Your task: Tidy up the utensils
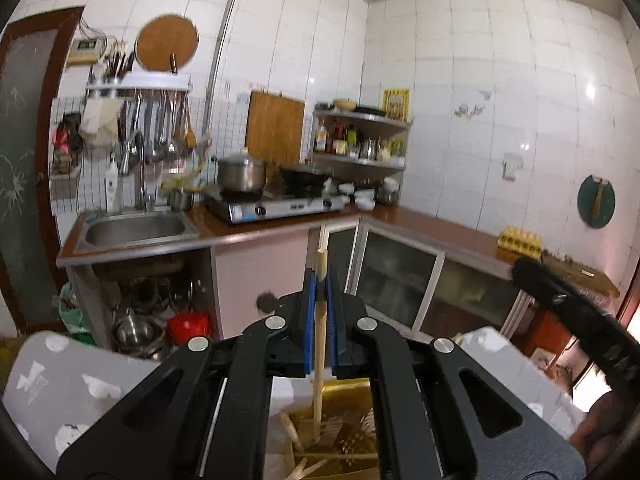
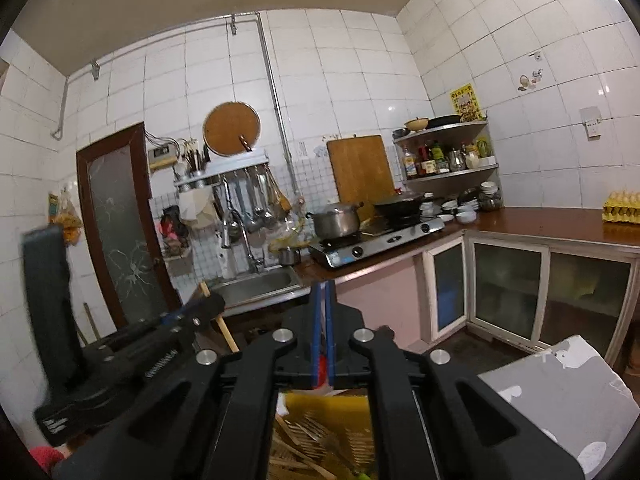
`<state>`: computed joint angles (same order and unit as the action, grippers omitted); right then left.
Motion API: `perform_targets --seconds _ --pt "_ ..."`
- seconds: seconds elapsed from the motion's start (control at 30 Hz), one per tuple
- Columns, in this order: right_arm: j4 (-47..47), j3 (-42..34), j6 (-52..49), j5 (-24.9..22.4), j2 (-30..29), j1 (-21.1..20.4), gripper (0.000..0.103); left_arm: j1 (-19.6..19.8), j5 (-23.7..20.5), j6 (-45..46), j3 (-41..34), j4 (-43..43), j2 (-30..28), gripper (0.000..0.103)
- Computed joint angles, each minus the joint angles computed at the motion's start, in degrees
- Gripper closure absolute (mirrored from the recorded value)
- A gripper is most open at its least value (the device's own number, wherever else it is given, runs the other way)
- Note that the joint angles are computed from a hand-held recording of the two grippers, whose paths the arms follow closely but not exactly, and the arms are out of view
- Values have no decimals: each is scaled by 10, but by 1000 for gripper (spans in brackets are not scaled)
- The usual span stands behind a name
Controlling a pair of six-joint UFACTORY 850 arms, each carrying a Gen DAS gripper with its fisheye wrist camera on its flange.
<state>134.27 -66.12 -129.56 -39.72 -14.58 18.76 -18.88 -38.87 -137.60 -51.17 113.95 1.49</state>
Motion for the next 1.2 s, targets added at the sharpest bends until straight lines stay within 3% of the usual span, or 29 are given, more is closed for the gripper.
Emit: perform_targets --seconds 0.3,0.37,0.43,0.53,0.63,0.77,0.8,0.83,0.87,0.9,1.07,1.2 --pt "-29 71 -1 63 4 -30 98 24 53 -23 16 0 -33 98" --pt "-53 85 23 77 7 -38 98 20 45 -11 24 -16 -27 89" --pt "-63 98 31 84 11 -46 98 14 46 -17 42 -21 -1 55" --pt "-62 125 27 88 27 -55 98 -17 -9 -1 78 -42 46 31" --pt "-47 161 6 86 58 -62 98 -47 -34 37 105 -80 90 21" --pt "-20 214 -35 85 108 -63 98 -118 -121 82 165 -152 168 5" --pt "-7 230 -55 85 124 -62 88 -137 -142 91 177 -169 183 5" --pt "1 239 -64 86 136 -61 53 -157 -163 102 188 -187 197 5" --pt "23 259 -87 78 154 -61 34 -188 -195 114 203 -217 217 5" --pt "46 277 -112 66 170 -62 24 -210 -216 122 211 -237 228 5" --pt "77 345 -177 61 243 -49 20 -336 -321 131 253 -331 264 5" --pt "84 401 -193 47 298 -50 10 -420 -366 95 276 -384 272 5"
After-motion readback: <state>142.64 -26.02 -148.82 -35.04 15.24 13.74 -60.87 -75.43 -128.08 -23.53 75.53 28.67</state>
